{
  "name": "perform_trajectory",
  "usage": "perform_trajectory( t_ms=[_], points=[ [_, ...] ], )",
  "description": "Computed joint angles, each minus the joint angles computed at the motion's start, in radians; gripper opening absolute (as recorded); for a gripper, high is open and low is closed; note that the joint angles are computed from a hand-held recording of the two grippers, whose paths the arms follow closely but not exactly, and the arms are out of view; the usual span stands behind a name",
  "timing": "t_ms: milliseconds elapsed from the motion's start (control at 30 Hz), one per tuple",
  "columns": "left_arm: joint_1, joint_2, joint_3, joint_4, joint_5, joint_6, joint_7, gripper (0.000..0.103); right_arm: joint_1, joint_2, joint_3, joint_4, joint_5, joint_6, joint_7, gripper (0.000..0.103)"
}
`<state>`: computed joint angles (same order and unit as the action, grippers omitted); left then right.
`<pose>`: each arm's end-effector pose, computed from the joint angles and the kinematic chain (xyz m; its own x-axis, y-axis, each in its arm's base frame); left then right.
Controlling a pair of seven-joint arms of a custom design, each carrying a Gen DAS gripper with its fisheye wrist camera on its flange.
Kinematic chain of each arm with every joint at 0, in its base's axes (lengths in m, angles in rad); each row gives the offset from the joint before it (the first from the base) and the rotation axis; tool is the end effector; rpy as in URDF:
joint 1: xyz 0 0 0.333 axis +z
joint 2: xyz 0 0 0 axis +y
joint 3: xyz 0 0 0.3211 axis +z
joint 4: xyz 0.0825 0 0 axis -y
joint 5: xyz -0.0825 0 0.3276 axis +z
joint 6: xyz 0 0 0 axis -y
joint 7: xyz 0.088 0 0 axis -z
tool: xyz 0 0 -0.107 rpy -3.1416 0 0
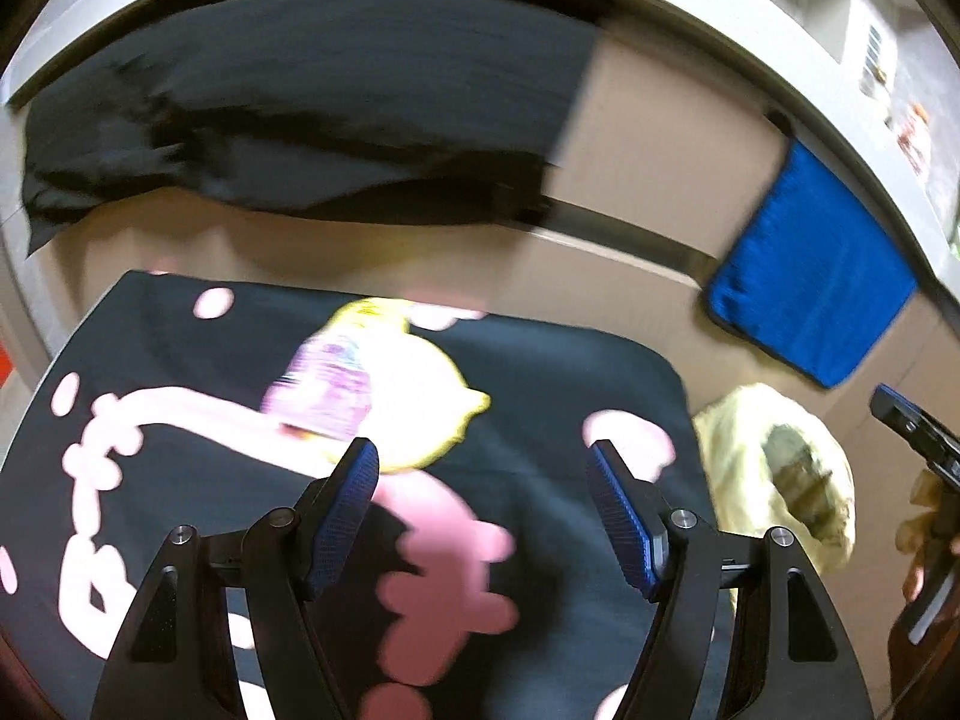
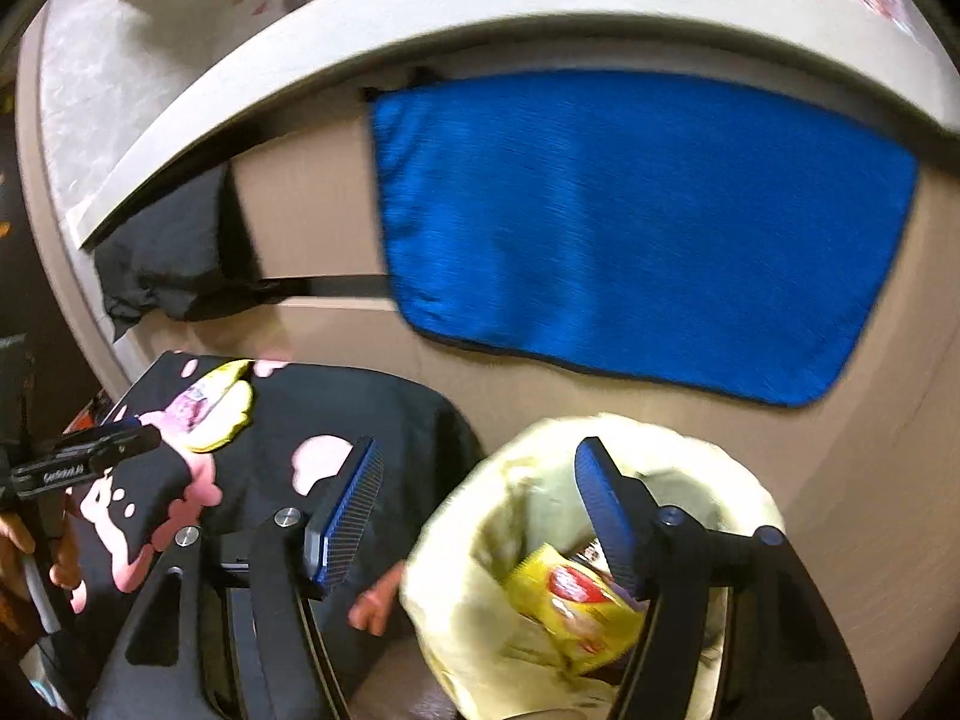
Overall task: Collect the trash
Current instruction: 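Return left tool to the table and grasp the pink-white snack wrapper, then grasp the round yellow-white scrub pad with right tool while left tool holds the wrapper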
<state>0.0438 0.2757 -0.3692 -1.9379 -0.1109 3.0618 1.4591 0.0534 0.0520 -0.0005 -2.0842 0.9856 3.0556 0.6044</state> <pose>0.5917 -0.1654 0.4933 -0.1637 -0.9493 0.2685 -0.6923 -0.0834 -0.7168 0.5422 -0.0368 0.5190 0.1011 -0.9933 -0.0555 -0.5764 -0.0131 -0.8171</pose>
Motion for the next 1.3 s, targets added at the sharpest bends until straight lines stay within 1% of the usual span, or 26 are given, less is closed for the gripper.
perform_trajectory(
  t_ms=[67, 100, 133, 200, 267, 433, 533, 600, 700, 733, 800, 867, 967, 1033, 1067, 1100, 1167, 1200, 1300],
  points=[
    [0.079, 0.019, -0.062, 0.005, -0.057, 0.015, 0.058, 0.071, 0.015, 0.005, 0.015, 0.016, -0.005, -0.002, -0.004, 0.064],
    [0.101, 0.032, -0.079, 0.018, -0.071, 0.01, 0.076, 0.071, 0.022, 0.009, 0.021, 0.022, -0.007, 0.001, -0.005, 0.064],
    [0.119, 0.047, -0.089, 0.032, -0.082, 0.005, 0.089, 0.071, 0.031, 0.013, 0.029, 0.031, -0.007, 0.005, -0.007, 0.064],
    [0.127, 0.086, -0.079, 0.079, -0.083, -0.018, 0.095, 0.071, 0.046, 0.029, 0.038, 0.052, -0.033, 0.001, 0.016, 0.064],
    [0.108, 0.131, -0.043, 0.142, -0.066, -0.051, 0.078, 0.071, 0.058, 0.048, 0.049, 0.077, -0.056, -0.013, 0.042, 0.064],
    [0.032, 0.25, 0.058, 0.327, 0.001, -0.175, -0.002, 0.071, 0.075, 0.092, 0.062, 0.113, -0.138, -0.04, 0.132, 0.064],
    [-0.018, 0.306, 0.107, 0.415, 0.056, -0.217, -0.047, 0.069, 0.068, 0.102, 0.077, 0.118, -0.145, -0.058, 0.138, 0.064],
    [-0.036, 0.335, 0.123, 0.459, 0.086, -0.242, -0.066, 0.067, 0.062, 0.11, 0.086, 0.125, -0.142, -0.066, 0.126, 0.064],
    [-0.045, 0.37, 0.128, 0.511, 0.112, -0.277, -0.073, 0.055, 0.065, 0.124, 0.077, 0.134, -0.186, -0.08, 0.161, 0.064],
    [-0.042, 0.376, 0.123, 0.518, 0.115, -0.282, -0.068, 0.045, 0.064, 0.128, 0.077, 0.138, -0.195, -0.083, 0.17, 0.064],
    [-0.018, 0.373, 0.096, 0.504, 0.105, -0.278, -0.038, 0.04, 0.063, 0.145, 0.074, 0.155, -0.222, -0.1, 0.196, 0.064],
    [0.015, 0.344, 0.066, 0.452, 0.082, -0.253, -0.005, 0.029, 0.058, 0.161, 0.079, 0.175, -0.237, -0.128, 0.207, 0.064],
    [0.098, 0.271, -0.005, 0.326, 0.005, -0.202, 0.063, 0.027, 0.054, 0.203, 0.095, 0.221, -0.25, -0.161, 0.201, 0.064],
    [0.17, 0.21, -0.064, 0.223, -0.065, -0.167, 0.132, 0.027, 0.06, 0.241, 0.099, 0.261, -0.276, -0.188, 0.213, 0.064],
    [0.192, 0.183, -0.079, 0.182, -0.093, -0.155, 0.158, 0.027, 0.063, 0.265, 0.103, 0.289, -0.288, -0.208, 0.222, 0.064],
    [0.226, 0.15, -0.103, 0.131, -0.133, -0.142, 0.194, 0.027, 0.064, 0.289, 0.109, 0.319, -0.298, -0.231, 0.228, 0.063],
    [0.28, 0.093, -0.138, 0.051, -0.216, -0.127, 0.261, 0.026, 0.065, 0.341, 0.125, 0.385, -0.311, -0.278, 0.233, 0.057],
    [0.31, 0.06, -0.161, 0.005, -0.268, -0.116, 0.3, 0.027, 0.071, 0.368, 0.128, 0.42, -0.325, -0.299, 0.242, 0.055],
    [0.414, -0.031, -0.239, -0.106, -0.462, -0.099, 0.456, 0.027, 0.092, 0.452, 0.137, 0.534, -0.373, -0.369, 0.275, 0.055]
  ],
)
